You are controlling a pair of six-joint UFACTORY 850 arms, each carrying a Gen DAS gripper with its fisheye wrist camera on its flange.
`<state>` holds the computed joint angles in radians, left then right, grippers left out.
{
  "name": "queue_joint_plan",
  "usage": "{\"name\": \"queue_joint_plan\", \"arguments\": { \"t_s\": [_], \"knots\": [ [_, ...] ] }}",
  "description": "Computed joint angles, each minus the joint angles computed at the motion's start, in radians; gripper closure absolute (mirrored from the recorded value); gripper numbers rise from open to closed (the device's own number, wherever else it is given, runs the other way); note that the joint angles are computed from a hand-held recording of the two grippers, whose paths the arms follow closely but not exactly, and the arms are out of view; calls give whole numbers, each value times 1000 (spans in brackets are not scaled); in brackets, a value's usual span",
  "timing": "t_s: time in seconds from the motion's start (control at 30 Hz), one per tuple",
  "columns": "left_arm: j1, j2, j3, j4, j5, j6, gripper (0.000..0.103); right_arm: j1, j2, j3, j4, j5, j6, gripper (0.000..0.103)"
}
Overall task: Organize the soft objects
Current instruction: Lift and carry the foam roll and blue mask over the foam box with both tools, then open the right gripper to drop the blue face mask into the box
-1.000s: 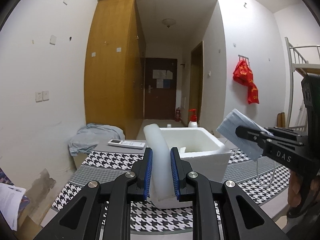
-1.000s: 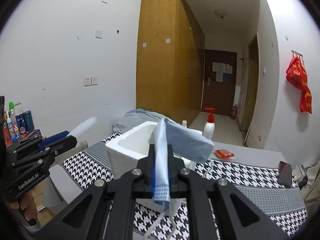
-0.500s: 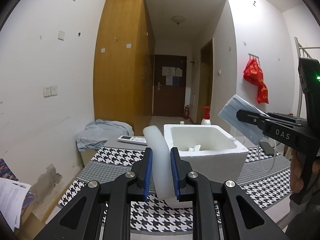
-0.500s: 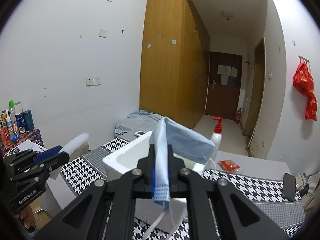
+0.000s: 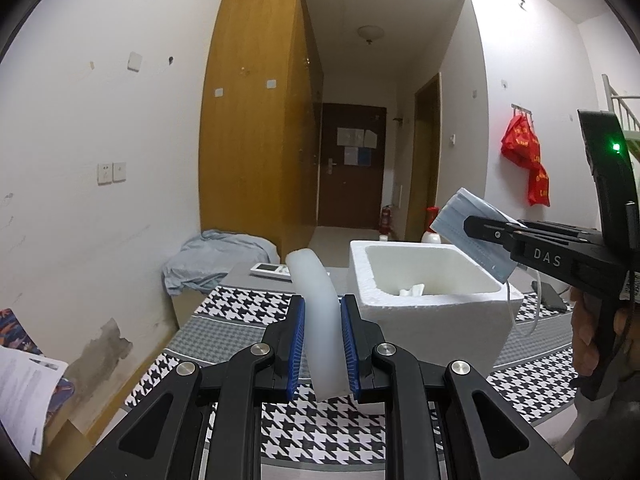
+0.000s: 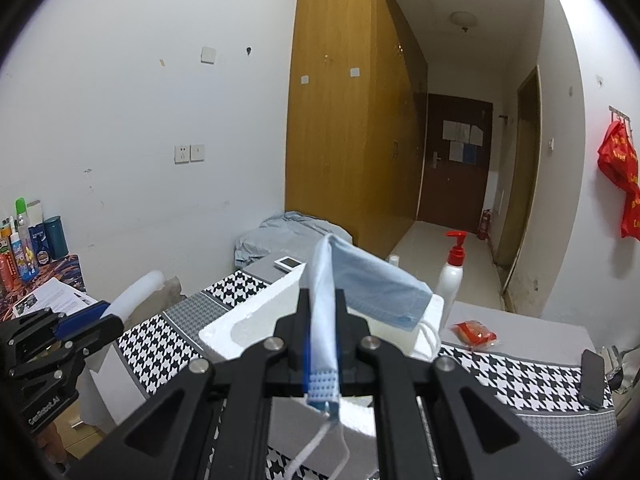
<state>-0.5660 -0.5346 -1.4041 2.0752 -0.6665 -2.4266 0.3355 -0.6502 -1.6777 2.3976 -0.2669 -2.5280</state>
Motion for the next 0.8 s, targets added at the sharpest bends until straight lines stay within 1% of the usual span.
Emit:
{"name": "queue_joint_plan", "arguments": {
  "t_s": [0.13,0.33,0.57,0.7,0.73,0.77,0.8],
  "knots": [
    [5,-6,-7,-9,4,5,83,4,-33,-50,-90,29,94,92],
    [13,-18,-21,-21,9,13,83,9,-86,-133,-290,72,301,92],
    [15,-30,-39,-35,16,28,83,15,-139,-217,-639,96,641,92],
    [16,-31,-40,-39,17,32,83,18,-155,-244,-796,98,792,91],
    [16,-30,-39,-36,19,29,83,19,-157,-246,-800,105,795,91],
    [18,-30,-38,-33,20,26,83,21,-160,-251,-836,116,825,91],
    [19,-30,-38,-32,22,24,83,22,-162,-254,-869,119,856,87]
  ]
}}
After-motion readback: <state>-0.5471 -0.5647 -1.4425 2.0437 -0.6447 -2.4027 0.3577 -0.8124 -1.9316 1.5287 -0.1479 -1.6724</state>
